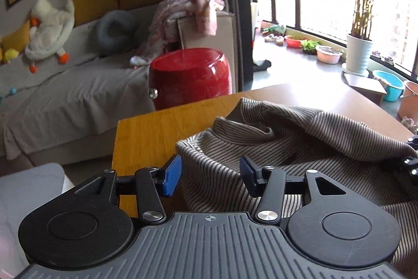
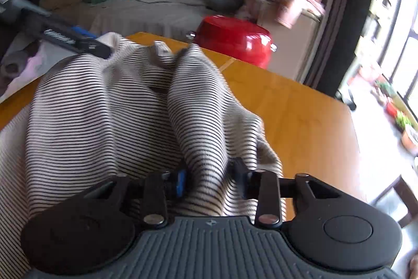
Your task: Fold clothes
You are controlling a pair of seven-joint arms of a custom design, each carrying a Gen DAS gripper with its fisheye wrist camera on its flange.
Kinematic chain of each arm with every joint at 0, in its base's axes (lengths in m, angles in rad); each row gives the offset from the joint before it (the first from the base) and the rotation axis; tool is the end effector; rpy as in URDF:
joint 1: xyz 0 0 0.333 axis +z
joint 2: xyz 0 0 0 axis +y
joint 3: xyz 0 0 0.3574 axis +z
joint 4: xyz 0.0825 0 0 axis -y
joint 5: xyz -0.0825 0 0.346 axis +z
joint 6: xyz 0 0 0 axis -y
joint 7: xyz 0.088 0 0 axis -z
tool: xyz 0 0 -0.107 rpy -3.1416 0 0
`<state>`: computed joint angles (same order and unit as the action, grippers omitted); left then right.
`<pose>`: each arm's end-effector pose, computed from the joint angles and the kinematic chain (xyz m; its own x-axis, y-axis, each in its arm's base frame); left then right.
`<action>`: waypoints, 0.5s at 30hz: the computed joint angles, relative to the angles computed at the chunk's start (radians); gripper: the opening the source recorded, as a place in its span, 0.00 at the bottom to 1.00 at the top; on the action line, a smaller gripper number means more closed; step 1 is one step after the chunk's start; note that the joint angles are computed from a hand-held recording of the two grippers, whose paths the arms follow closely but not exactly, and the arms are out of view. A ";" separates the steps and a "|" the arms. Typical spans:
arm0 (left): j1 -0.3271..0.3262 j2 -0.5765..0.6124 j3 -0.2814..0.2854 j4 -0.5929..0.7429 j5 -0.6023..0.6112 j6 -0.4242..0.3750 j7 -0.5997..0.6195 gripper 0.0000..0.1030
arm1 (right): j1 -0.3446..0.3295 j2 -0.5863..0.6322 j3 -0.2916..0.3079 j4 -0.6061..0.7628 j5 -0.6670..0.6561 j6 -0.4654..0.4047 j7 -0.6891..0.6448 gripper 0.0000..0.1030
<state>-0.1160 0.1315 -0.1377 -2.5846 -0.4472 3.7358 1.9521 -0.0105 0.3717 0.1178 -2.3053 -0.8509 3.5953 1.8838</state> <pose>0.4716 -0.0610 0.4085 -0.0508 -0.9913 -0.1211 -0.5478 0.1290 -0.8266 0.5235 0.1465 0.3547 0.6172 -0.7824 0.0836 -0.4794 -0.4582 -0.7485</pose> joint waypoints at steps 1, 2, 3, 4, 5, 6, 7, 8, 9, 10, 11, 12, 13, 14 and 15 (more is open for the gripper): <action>0.019 -0.025 -0.017 -0.029 0.088 0.001 -0.043 0.55 | -0.058 -0.003 0.032 -0.001 -0.042 -0.007 0.062 0.23; 0.042 -0.052 -0.035 -0.063 0.224 0.000 -0.103 0.60 | -0.081 -0.010 0.034 -0.012 -0.058 -0.004 0.097 0.23; 0.061 -0.075 -0.047 -0.092 0.376 -0.001 -0.168 0.63 | -0.068 -0.022 0.012 -0.032 -0.035 0.004 0.089 0.23; 0.067 -0.090 -0.051 -0.112 0.498 -0.002 -0.214 0.70 | -0.041 -0.035 -0.020 -0.057 0.004 0.015 0.062 0.23; 0.069 -0.099 -0.054 -0.127 0.627 -0.010 -0.264 0.75 | -0.019 -0.045 -0.047 -0.079 0.039 0.027 0.035 0.23; 0.069 -0.102 -0.054 -0.133 0.748 -0.024 -0.315 0.77 | -0.013 -0.050 -0.059 -0.096 0.057 0.039 0.023 0.23; 0.065 -0.097 -0.056 -0.131 0.844 -0.041 -0.360 0.79 | -0.016 -0.054 -0.064 -0.108 0.066 0.049 0.022 0.23; 0.057 -0.090 -0.064 -0.128 0.889 -0.060 -0.379 0.82 | -0.019 -0.057 -0.069 -0.120 0.074 0.059 0.021 0.23; 0.032 -0.074 -0.078 -0.129 0.863 -0.080 -0.346 0.83 | -0.023 -0.059 -0.072 -0.129 0.078 0.069 0.022 0.23; -0.027 -0.052 -0.061 -0.130 0.767 -0.082 -0.264 0.85 | -0.027 -0.061 -0.075 -0.137 0.080 0.079 0.024 0.23; -0.062 -0.026 -0.078 -0.130 0.629 -0.072 -0.155 0.85 | -0.031 -0.062 -0.077 -0.144 0.082 0.089 0.027 0.23; -0.118 0.003 -0.069 -0.124 0.507 -0.060 -0.061 0.84 | -0.033 -0.063 -0.080 -0.152 0.085 0.098 0.029 0.23; -0.157 0.033 -0.071 -0.113 0.404 -0.046 0.019 0.81 | -0.032 -0.064 -0.083 -0.157 0.087 0.106 0.028 0.23; -0.160 0.036 -0.072 -0.100 0.372 -0.064 0.035 0.54 | -0.032 -0.064 -0.085 -0.160 0.088 0.112 0.027 0.23; -0.144 0.033 -0.079 -0.086 0.374 -0.091 0.024 0.37 | -0.031 -0.064 -0.086 -0.162 0.089 0.117 0.026 0.23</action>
<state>-0.2604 0.1641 -0.2162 -2.6704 -0.0733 3.6450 1.9760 -0.0414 0.3075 0.0317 -2.4678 -0.7621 3.7126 1.9097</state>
